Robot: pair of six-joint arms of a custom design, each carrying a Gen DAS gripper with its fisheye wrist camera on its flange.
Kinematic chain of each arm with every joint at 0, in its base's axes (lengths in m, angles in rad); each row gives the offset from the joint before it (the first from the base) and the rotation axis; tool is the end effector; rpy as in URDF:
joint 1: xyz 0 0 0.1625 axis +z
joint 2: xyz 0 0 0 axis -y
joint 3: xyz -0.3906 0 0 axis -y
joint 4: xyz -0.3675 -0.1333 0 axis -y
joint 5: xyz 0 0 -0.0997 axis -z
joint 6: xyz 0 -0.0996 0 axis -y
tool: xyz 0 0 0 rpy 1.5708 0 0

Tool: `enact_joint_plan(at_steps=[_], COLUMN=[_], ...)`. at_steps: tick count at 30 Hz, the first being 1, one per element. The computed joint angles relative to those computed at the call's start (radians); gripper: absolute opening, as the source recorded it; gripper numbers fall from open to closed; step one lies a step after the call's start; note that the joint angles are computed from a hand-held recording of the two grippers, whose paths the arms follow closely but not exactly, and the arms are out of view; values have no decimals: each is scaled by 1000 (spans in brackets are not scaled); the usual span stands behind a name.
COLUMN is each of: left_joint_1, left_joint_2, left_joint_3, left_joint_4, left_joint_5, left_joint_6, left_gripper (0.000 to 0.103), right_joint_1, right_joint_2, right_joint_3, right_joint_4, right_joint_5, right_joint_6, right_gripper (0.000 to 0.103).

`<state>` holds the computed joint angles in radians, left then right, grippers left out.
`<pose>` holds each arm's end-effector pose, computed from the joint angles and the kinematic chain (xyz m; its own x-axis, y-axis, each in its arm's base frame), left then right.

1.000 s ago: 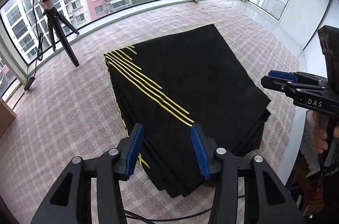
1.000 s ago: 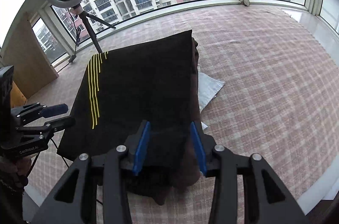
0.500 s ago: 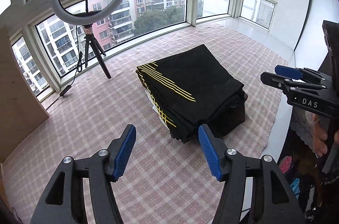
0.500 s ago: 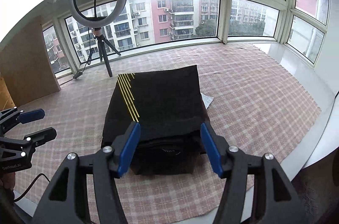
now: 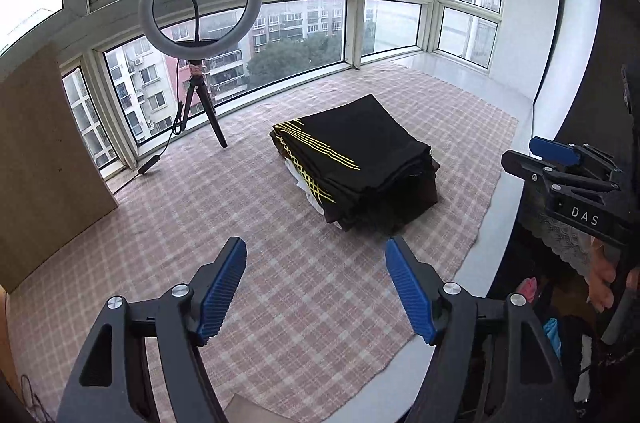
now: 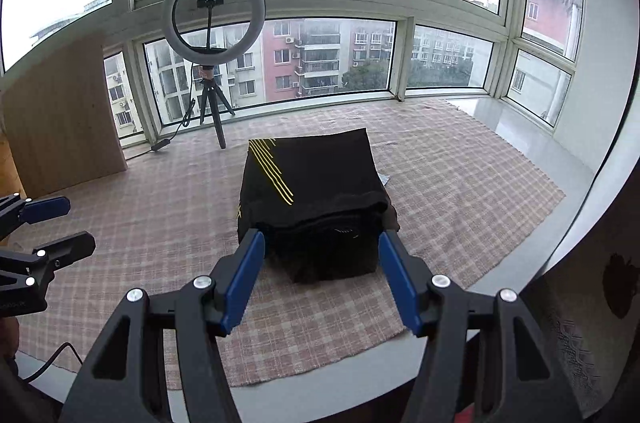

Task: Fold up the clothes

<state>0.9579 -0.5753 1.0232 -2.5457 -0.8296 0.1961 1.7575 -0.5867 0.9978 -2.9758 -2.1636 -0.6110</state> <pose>-0.2858 -0.7551 0.2025 -0.6865 0.2815 -0.6704 0.6433 0.6649 -0.3796 0.2222 -0.7577 0.2704 -0.6806 -0.0567 0.7304 -0.6003 0.6146 -0.5117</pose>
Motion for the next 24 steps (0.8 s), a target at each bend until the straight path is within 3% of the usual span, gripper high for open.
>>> enact_joint_plan(at_steps=[8, 24], left_joint_1=[-7, -8], left_joint_2=[-78, -142], left_joint_3=[130, 219], left_joint_4=[-23, -67], left_joint_5=[22, 50], left_joint_6=[-20, -29], left_gripper=[74, 75], right_joint_1=[19, 41], right_joint_2=[-54, -71], right_joint_3=[147, 219], right_joint_4=[-91, -136], right_joint_5=[-52, -77], right_joint_6=[22, 25], right_gripper=[59, 59])
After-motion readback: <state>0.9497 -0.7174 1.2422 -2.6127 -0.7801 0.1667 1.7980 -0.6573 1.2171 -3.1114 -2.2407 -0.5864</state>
